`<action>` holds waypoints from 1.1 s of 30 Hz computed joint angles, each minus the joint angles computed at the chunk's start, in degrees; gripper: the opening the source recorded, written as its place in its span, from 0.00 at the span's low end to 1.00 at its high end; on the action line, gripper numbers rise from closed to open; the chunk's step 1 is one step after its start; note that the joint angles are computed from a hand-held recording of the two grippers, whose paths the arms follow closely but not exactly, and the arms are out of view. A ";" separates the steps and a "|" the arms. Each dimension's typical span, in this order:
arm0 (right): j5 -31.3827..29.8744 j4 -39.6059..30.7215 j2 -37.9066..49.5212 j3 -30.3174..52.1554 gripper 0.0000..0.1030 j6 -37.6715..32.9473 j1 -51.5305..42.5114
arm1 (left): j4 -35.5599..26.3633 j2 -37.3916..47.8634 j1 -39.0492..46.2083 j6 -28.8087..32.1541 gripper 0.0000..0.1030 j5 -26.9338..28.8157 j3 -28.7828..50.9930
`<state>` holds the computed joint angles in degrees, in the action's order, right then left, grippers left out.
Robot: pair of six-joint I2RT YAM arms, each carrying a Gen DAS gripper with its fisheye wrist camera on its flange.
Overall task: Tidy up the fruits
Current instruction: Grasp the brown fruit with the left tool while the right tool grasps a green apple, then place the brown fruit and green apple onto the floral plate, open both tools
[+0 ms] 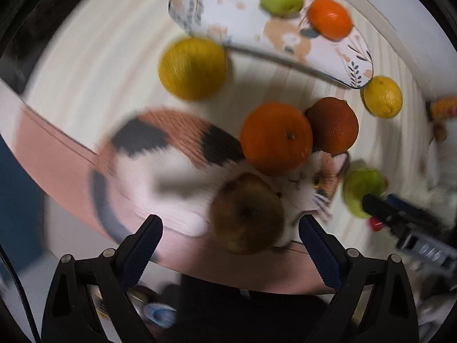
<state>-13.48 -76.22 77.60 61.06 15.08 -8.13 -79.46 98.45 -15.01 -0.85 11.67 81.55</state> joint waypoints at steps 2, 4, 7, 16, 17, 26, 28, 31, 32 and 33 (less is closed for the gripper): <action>-0.16 1.01 0.93 -0.42 0.83 0.48 0.20 | -0.47 1.77 1.61 -1.58 0.95 4.07 -0.38; -0.26 1.52 1.71 -0.55 0.82 0.51 0.12 | -0.44 3.06 3.00 -3.41 0.91 7.38 -1.12; -0.55 2.40 2.84 -0.99 0.77 1.02 0.56 | 0.60 3.61 4.37 -5.69 0.82 10.41 -2.85; -1.03 3.83 4.33 -2.01 0.64 0.43 0.42 | 6.05 0.32 -0.33 -4.55 0.60 3.82 -5.87; -1.11 3.85 4.20 -2.15 0.64 0.41 0.28 | 6.78 -0.53 -1.55 -3.79 0.59 2.11 -6.42; -2.91 5.04 4.84 -3.00 0.59 -0.32 -0.32 | 9.27 -0.71 -3.22 -3.57 0.57 0.32 -7.64; -2.51 4.84 4.60 -3.02 0.57 -0.75 -0.19 | 9.92 -1.32 -3.53 -3.02 0.57 -0.85 -8.09; -1.15 4.82 3.92 -2.93 0.57 -0.45 1.83 | 9.12 -0.58 -2.08 -0.83 0.56 -1.45 -5.78; -1.09 4.55 3.66 -2.53 0.57 -0.37 2.19 | 8.54 -1.03 -1.83 -0.49 0.56 -1.18 -5.40; -1.16 4.36 3.38 -2.22 0.57 -0.08 2.62 | 7.76 -1.59 -1.63 -0.19 0.56 -0.86 -4.69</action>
<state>-14.64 -71.86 80.98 58.85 15.01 -5.50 -71.70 96.86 -16.64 -1.04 10.81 76.86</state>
